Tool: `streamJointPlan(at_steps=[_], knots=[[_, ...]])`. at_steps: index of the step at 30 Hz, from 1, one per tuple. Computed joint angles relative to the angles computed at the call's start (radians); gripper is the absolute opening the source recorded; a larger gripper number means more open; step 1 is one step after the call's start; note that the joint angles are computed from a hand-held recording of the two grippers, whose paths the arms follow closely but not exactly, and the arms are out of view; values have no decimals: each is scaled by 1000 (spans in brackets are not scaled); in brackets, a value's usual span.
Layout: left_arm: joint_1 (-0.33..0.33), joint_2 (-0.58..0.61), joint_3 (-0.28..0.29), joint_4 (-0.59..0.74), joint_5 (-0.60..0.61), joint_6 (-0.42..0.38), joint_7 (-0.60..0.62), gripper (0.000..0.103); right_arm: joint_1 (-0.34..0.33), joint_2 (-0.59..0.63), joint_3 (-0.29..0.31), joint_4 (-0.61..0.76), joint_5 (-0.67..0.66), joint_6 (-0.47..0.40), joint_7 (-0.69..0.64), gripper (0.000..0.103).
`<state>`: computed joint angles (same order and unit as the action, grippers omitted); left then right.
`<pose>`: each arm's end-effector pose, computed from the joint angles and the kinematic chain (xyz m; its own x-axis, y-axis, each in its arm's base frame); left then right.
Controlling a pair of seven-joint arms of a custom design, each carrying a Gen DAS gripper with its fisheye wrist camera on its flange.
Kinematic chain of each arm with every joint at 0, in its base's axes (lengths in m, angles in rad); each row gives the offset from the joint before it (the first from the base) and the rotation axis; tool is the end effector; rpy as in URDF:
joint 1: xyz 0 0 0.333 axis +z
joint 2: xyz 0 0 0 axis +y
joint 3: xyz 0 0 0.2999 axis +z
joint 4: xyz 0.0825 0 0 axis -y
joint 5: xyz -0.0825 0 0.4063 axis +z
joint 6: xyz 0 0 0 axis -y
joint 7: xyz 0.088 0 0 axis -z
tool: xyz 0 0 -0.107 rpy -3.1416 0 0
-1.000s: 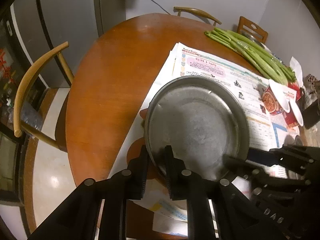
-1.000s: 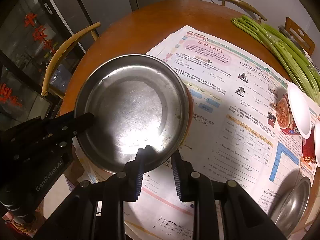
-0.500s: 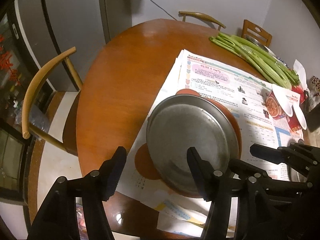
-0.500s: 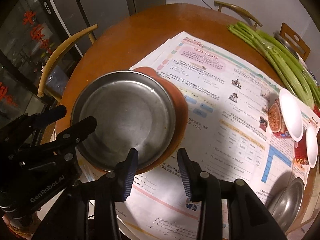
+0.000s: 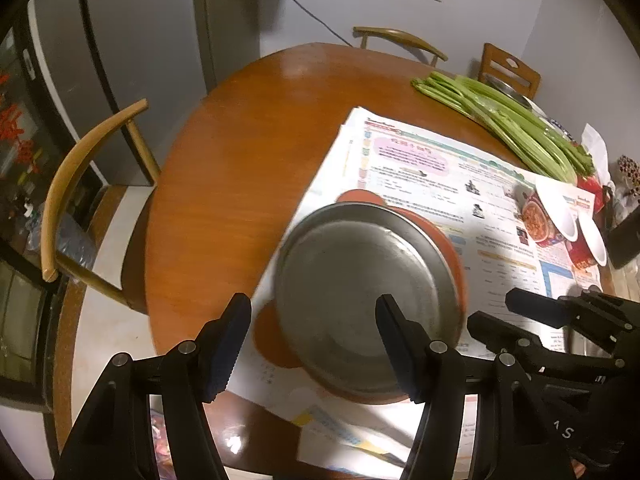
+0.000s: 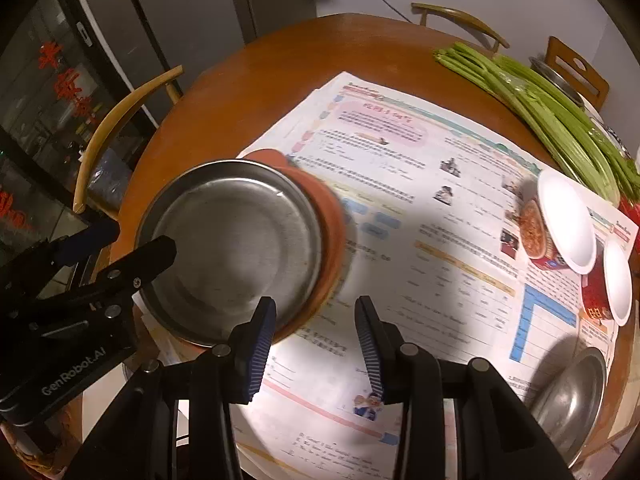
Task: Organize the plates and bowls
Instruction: 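Lower the steel pan onto the orange plate stack and open both grippers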
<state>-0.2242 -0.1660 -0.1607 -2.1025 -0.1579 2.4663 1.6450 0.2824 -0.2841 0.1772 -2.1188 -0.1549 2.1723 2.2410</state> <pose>0.5280 -0.2177 0.5250 -0.3790 -0.9216 0.0833 -0.8133 0.2888 -0.5051 0.4732 0.2351 0.5441 -0.1343 -0.9901 -0.0416 -0.9183 0.1401 -0.3703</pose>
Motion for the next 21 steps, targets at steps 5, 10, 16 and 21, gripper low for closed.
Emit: streamJointPlan(at_steps=[5, 10, 16, 21], knots=[[-18, -3, -4, -2, -31, 12, 32, 66, -13, -37, 0, -23, -14, 4, 20, 41], [-35, -1, -7, 5, -67, 14, 60, 66, -24, -68, 4, -42, -19, 5, 22, 41], [-62, 1, -17, 5, -94, 14, 109, 66, -44, -131, 2, -100, -6, 0, 32, 41], [-84, 10, -28, 13, -121, -1, 143, 66, -71, -204, 5, -163, 3, -10, 57, 41]])
